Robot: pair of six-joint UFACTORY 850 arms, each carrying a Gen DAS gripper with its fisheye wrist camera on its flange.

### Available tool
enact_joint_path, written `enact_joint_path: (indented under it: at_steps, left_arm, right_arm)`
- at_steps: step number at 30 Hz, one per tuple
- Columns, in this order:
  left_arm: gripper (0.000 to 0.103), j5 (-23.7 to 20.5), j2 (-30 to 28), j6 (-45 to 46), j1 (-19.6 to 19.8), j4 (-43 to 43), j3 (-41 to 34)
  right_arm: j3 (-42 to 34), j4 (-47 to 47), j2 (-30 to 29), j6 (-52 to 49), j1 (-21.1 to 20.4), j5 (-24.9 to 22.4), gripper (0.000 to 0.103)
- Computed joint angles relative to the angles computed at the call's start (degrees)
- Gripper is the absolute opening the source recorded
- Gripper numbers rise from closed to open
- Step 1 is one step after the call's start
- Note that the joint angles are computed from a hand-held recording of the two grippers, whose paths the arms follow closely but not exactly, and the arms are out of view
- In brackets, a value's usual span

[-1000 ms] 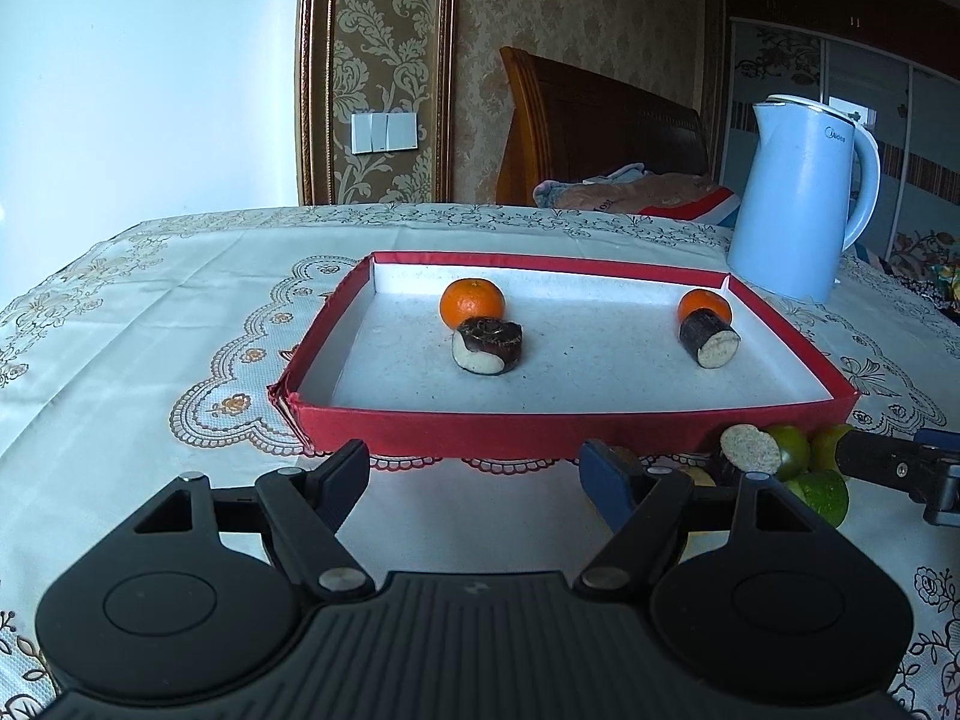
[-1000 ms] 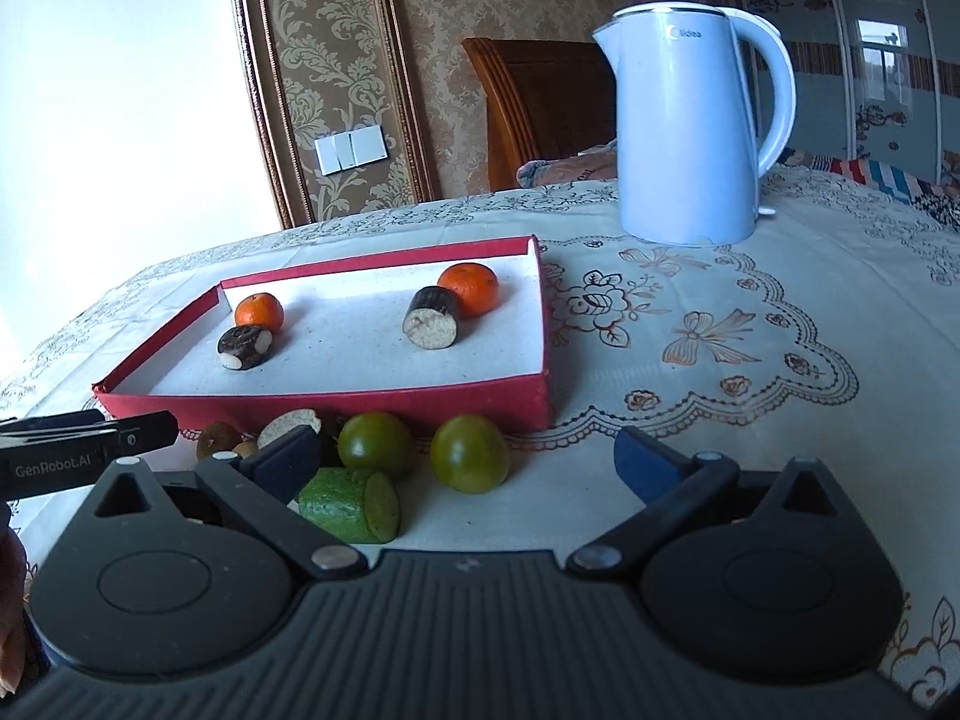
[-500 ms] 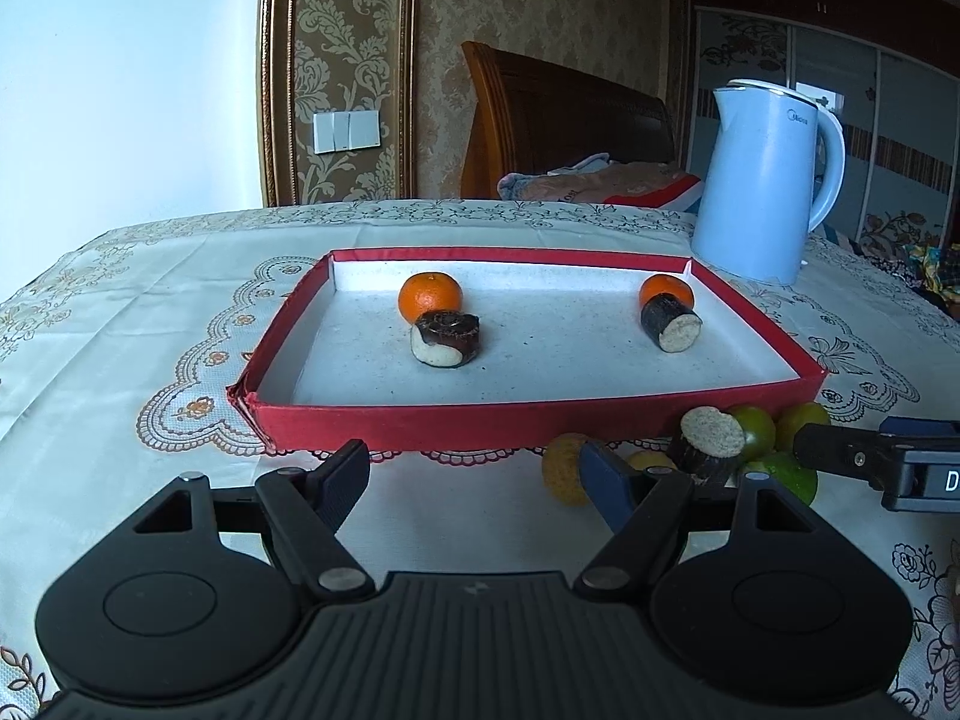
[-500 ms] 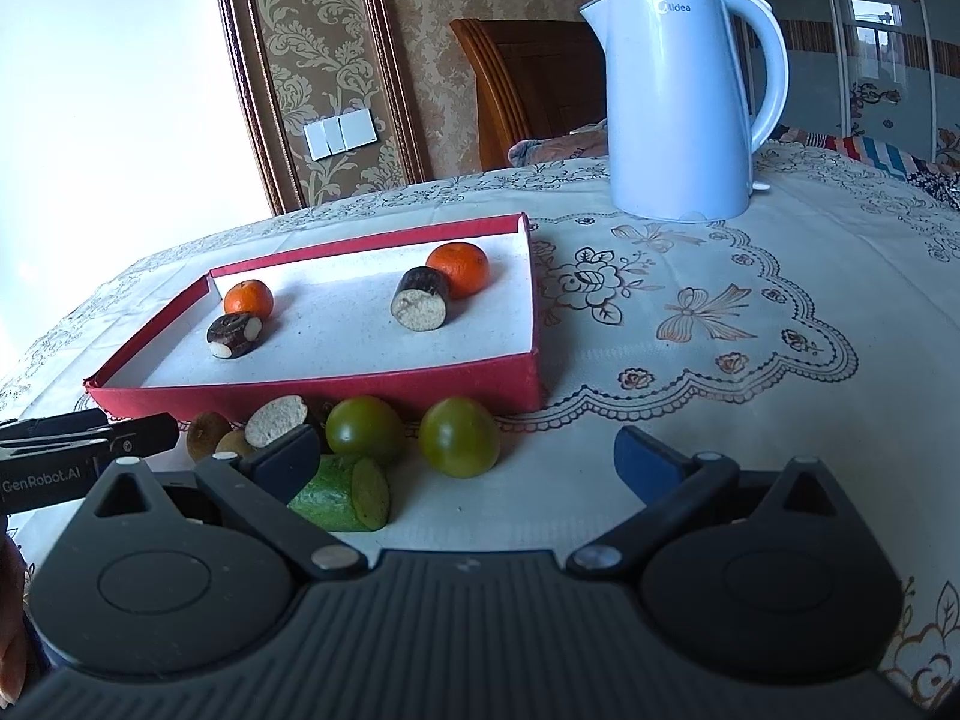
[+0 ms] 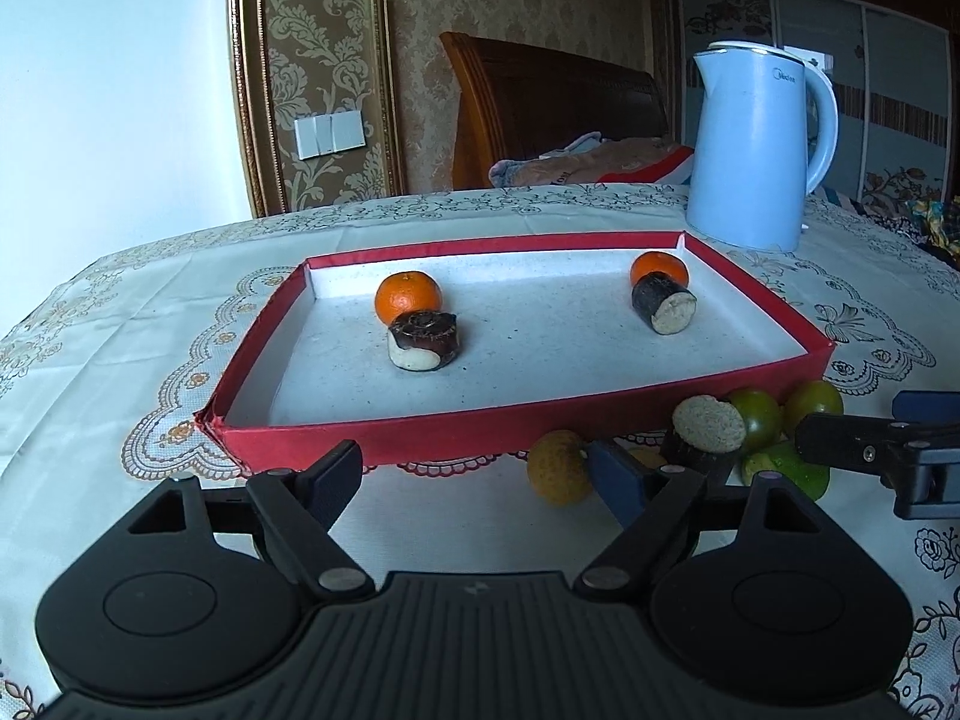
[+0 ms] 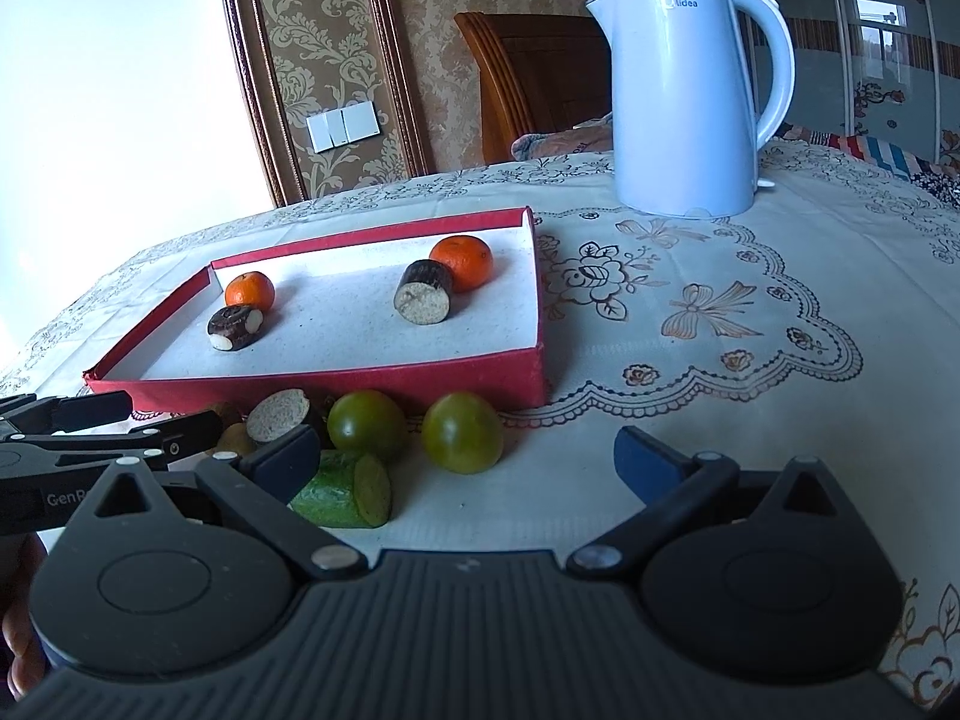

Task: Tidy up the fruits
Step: 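Move both open grippers over the fruit row beside the tray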

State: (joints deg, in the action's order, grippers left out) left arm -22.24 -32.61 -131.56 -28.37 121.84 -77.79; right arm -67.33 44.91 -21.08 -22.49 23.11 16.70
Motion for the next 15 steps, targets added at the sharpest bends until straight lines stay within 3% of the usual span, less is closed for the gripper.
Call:
enact_joint_path:
  at_steps: [4, 10, 13, 15]
  left_arm:
    - [0.082, -7.4, 0.8, 3.2, -0.7, -7.5, 1.5]
    - [0.082, -2.9, 4.0, -11.0, 0.8, 3.8, 5.2]
    - [0.082, -3.2, 3.0, -6.2, 0.0, 0.5, 3.7]
    - [0.082, -1.1, 2.1, -2.2, -0.1, -2.0, 2.1]
  right_arm:
    - [0.1, -0.8, 0.0, 1.2, -0.1, 0.0, 0.103]
    - [-0.1, -1.4, -0.1, 1.5, -0.3, -0.6, 0.103]
    - [-0.1, -1.0, -0.1, 1.1, -0.3, -0.7, 0.103]
    - [-0.1, -0.9, -0.1, 0.9, -0.3, -0.7, 0.103]
